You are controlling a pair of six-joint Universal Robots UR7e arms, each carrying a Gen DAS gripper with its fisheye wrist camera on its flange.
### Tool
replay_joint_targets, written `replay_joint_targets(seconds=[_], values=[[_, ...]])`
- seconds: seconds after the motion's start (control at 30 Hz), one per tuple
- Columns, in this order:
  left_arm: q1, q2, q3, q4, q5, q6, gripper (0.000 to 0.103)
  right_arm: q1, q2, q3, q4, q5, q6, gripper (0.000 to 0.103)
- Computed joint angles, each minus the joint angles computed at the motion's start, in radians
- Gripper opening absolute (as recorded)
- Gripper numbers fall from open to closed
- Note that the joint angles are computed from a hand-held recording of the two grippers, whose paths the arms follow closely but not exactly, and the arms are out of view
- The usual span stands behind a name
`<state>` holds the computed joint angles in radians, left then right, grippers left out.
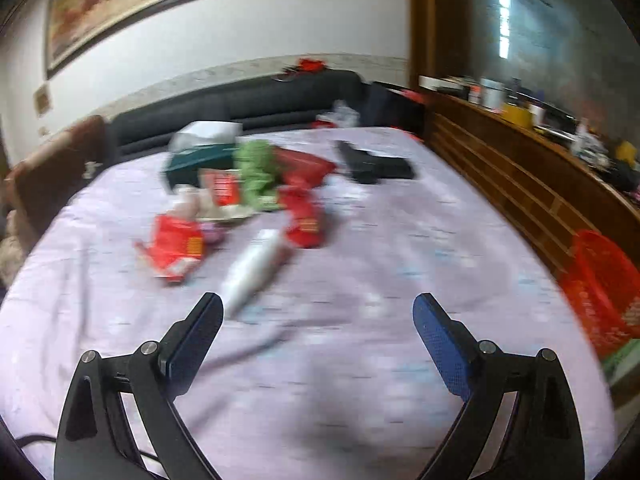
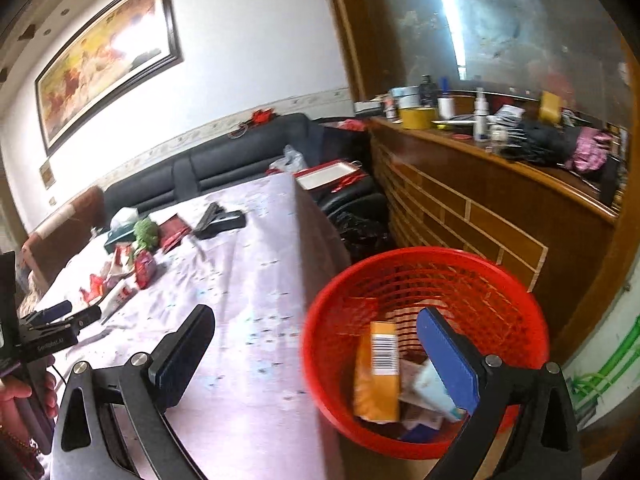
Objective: Collect trash
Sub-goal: 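Move both open tools back over the table items, then grasp the white spray bottle with the left tool while the right tool grasps the red-purple wrapper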
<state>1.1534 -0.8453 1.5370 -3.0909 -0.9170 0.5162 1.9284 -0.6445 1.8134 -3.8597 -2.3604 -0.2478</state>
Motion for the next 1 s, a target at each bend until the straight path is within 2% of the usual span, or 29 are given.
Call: replay_joint_targets(seconds=[0.1, 0.23, 0.4, 0.47, 0.6, 0.73, 0.8, 0.87, 0.93, 1.0], values=[[0.030, 0.001, -0.027, -0.040, 0.021, 0.011, 0.095, 0.008, 0.035, -0.055, 0.050, 0.010, -0.010, 0.103], [0.076, 0.002, -0.088, -0.004, -0.016, -0.043, 0.095, 0.010, 0.076, -0.137, 0.133, 0.015, -0.005, 0.103], [0.100, 0.037, -0.169, 0.038, -0.027, -0.020, 0.097, 0.008, 0.138, -0.277, 0.274, 0.063, -0.005, 0.103], [0.108, 0.063, -0.221, 0.090, -0.033, -0.012, 0.097, 0.008, 0.169, -0.346, 0.335, 0.087, -0.019, 0.103], [0.112, 0.114, -0.288, 0.117, -0.035, 0.027, 0.097, 0.006, 0.241, -0.504, 0.475, 0.151, -0.036, 0.103], [0.125, 0.140, -0.347, 0.204, -0.073, 0.012, 0.097, -0.002, 0.321, -0.668, 0.611, 0.213, -0.035, 0.103], [0.129, 0.163, -0.397, 0.289, -0.085, 0.005, 0.097, -0.010, 0.362, -0.753, 0.681, 0.247, -0.037, 0.102], [0.134, 0.180, -0.440, 0.376, -0.101, -0.017, 0.092, -0.023, 0.409, -0.862, 0.792, 0.282, -0.014, 0.097], [0.138, 0.194, -0.476, 0.433, -0.115, -0.035, 0.069, -0.034, 0.444, -0.946, 0.878, 0.317, 0.013, 0.087], [0.145, 0.217, -0.532, 0.524, -0.130, -0.066, 0.058, -0.044, 0.502, -1.069, 0.979, 0.340, 0.038, 0.084]])
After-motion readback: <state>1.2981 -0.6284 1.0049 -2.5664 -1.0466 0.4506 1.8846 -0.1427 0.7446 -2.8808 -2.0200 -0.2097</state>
